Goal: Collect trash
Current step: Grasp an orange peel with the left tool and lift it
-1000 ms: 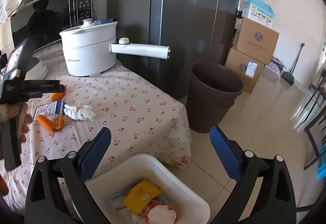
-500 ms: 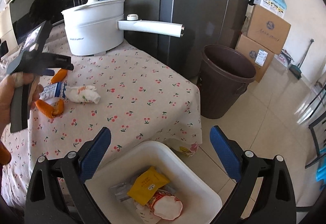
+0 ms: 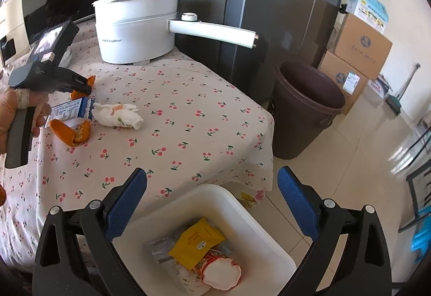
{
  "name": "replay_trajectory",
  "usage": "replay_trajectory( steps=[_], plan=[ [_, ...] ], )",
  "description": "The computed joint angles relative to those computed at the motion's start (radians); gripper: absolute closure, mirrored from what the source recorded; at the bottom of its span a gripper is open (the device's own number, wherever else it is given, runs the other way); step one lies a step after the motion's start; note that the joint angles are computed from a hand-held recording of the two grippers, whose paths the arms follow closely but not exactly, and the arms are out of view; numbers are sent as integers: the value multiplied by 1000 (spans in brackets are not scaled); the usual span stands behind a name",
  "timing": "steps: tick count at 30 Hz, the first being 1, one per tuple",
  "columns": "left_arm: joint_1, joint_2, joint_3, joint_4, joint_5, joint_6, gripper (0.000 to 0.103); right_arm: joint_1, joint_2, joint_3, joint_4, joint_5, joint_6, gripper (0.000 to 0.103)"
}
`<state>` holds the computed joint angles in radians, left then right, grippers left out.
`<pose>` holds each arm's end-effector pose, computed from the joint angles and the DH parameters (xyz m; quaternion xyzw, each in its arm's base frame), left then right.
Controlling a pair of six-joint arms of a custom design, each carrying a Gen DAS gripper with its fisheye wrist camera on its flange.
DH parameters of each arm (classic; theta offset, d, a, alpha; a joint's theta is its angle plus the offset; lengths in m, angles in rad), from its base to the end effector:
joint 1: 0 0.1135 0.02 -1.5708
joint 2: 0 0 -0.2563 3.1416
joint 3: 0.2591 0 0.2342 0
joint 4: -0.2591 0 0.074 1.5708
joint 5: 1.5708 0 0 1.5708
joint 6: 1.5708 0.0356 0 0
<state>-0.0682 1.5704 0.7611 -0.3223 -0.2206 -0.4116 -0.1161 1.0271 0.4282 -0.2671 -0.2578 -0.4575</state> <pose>0.2657 -0.0103 0.1489 -0.1894 0.9517 0.0529 0.2358 0.1783 -0.0117 0.1722 -0.2018 0.9097 0.0189 0.3624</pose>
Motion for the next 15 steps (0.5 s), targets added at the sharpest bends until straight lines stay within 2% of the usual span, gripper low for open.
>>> replay_trajectory(
  steps=[6, 11, 15],
  plan=[
    [-1, -229, -35, -103, 3, -24, 83, 157, 39, 43, 47, 84, 26, 8],
    [-52, -447, -15, -250, -22, -67, 83, 298, 165, 149, 74, 114, 38, 8],
    [-127, -584, -1, -366, -47, -144, 83, 375, 287, 215, 102, 110, 23, 8]
  ],
)
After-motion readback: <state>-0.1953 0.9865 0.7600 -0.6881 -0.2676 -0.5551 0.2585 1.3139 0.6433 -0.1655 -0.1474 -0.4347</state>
